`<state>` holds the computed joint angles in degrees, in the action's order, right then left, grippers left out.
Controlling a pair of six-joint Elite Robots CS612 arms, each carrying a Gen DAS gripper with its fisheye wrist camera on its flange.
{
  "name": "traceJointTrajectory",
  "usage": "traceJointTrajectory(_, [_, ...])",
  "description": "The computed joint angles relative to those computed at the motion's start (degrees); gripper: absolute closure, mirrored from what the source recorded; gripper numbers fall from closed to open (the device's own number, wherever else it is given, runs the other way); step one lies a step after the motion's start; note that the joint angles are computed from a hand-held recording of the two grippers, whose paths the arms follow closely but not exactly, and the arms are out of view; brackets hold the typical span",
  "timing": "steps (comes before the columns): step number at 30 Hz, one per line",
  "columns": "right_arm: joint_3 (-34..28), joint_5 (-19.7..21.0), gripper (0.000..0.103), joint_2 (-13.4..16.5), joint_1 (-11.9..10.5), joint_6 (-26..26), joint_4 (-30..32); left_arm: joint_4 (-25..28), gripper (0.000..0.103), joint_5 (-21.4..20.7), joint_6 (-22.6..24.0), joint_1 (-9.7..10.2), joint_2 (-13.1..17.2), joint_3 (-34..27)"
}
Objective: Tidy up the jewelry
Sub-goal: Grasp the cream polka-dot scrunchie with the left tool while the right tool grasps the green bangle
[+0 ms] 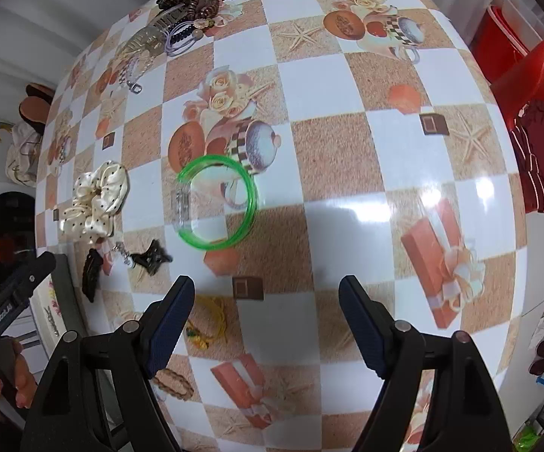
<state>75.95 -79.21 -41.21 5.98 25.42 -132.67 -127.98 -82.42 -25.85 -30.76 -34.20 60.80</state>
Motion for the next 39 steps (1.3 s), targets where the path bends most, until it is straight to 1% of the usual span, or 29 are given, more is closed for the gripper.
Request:
traceJointTrajectory(6, [-3.0, -1.7, 0.022, 2.0, 0.0, -1.4, 1.9, 1.2, 0.007, -1.6, 1.8, 0.08, 3.4, -5.0])
traceJointTrajectory(8, [-4.2, -2.5, 0.022, 2.8, 0.1, -1.9, 2.6, 2.0, 0.018, -1.7, 2.4, 0.07, 4.4, -6.5])
traceJointTrajectory(12, [-6.8, -3.5, 0.022, 4.6, 0.3, -2.7, 4.0, 4.5, 0.018, -2.5, 3.6, 0.26, 7.0, -10.4])
traceJointTrajectory(13, [-7.4, -3.9, 0.022, 5.0, 0.4, -2.9, 4.4, 4.7, 0.020, -2.6, 3.8, 0.29, 7.4, -10.9])
traceJointTrajectory(14, [-7.9, -4.2, 0.022, 5.4, 0.5, -2.9, 4.7, 5.0, 0.027, -2.8, 4.1, 0.34, 7.9, -11.7])
traceJointTrajectory(15, [-8.4, -4.5, 0.022, 5.8, 0.5, -3.1, 5.0, 5.5, 0.030, -3.1, 4.3, 0.41, 8.3, -12.3])
traceJointTrajectory(17, [-9.6, -5.5, 0.022, 6.6, 0.8, -3.6, 5.8, 6.4, 0.031, -3.7, 4.8, 0.49, 9.4, -14.1])
traceJointTrajectory(18, [-10.2, -5.9, 0.022, 6.9, 0.9, -3.8, 6.2, 6.4, 0.034, -3.8, 5.2, 0.48, 9.7, -14.6])
traceJointTrajectory(19, [-10.7, -6.2, 0.022, 7.3, 0.9, -4.1, 6.5, 6.8, 0.043, -3.9, 5.6, 0.45, 10.1, -15.3])
traceJointTrajectory(21, [-11.7, -7.4, 0.023, 7.9, 1.2, -4.7, 7.0, 7.4, 0.050, -4.4, 6.1, 0.43, 10.7, -16.4])
traceJointTrajectory(22, [-12.2, -8.7, 0.026, 8.2, 1.5, -5.3, 7.1, 7.3, 0.061, -4.7, 6.6, 0.39, 10.9, -16.7])
traceJointTrajectory(23, [-12.7, -10.1, 0.028, 8.5, 1.8, -6.1, 7.3, 7.1, 0.069, -5.0, 6.8, 0.37, 11.0, -16.8])
traceJointTrajectory(24, [-13.0, -11.0, 0.033, 8.7, 2.0, -6.8, 7.3, 7.1, 0.071, -5.2, 7.2, 0.29, 11.1, -16.9])
traceJointTrajectory(25, [-13.4, -12.0, 0.036, 8.9, 2.3, -7.5, 7.4, 6.9, 0.078, -4.9, 7.4, 0.13, 11.0, -16.8])
traceJointTrajectory(26, [-13.7, -12.7, 0.038, 9.0, 2.6, -8.1, 7.6, 6.6, 0.082, -5.1, 7.8, 0.05, 10.9, -16.8])
traceJointTrajectory(28, [-14.1, -13.4, 0.043, 9.3, 2.9, -9.0, 7.6, 6.3, 0.082, -5.1, 7.9, -0.06, 10.8, -16.6])
traceJointTrajectory(29, [-14.2, -13.5, 0.048, 9.3, 3.0, -9.4, 7.5, 5.9, 0.084, -5.2, 7.9, -0.08, 10.6, -16.3])
traceJointTrajectory(30, [-14.2, -13.7, 0.058, 9.3, 3.0, -9.7, 7.2, 5.5, 0.084, -5.3, 7.8, -0.14, 10.4, -16.1])
traceJointTrajectory(31, [-14.2, -13.7, 0.072, 9.3, 3.1, -9.8, 7.0, 5.0, 0.084, -5.3, 7.5, -0.39, 9.9, -15.4])
traceJointTrajectory(32, [-14.2, -13.7, 0.081, 9.3, 3.2, -9.9, 6.8, 4.6, 0.084, -5.4, 7.4, -0.42, 9.7, -14.9])
traceJointTrajectory(33, [-14.2, -13.1, 0.097, 9.3, 3.1, -9.9, 6.7, 3.9, 0.084, -5.4, 7.3, -0.42, 9.3, -14.3])
traceJointTrajectory(35, [-14.0, -12.3, 0.097, 9.2, 2.9, -9.2, 6.5, 2.4, 0.084, -5.6, 7.0, -0.49, 8.3, -13.0])
traceJointTrajectory(37, [-13.4, -10.5, 0.097, 9.0, 2.6, -8.1, 5.7, 1.2, 0.084, -5.7, 6.9, -0.49, 7.4, -11.7])
traceJointTrajectory(38, [-12.6, -9.2, 0.097, 8.6, 2.3, -7.6, 4.6, 0.6, 0.084, -5.8, 6.8, -0.45, 7.0, -11.1])
traceJointTrajectory(39, [-10.8, -8.3, 0.097, 7.3, 1.7, -7.8, 3.5, -0.2, 0.084, -5.9, 6.6, -0.51, 6.4, -10.3])
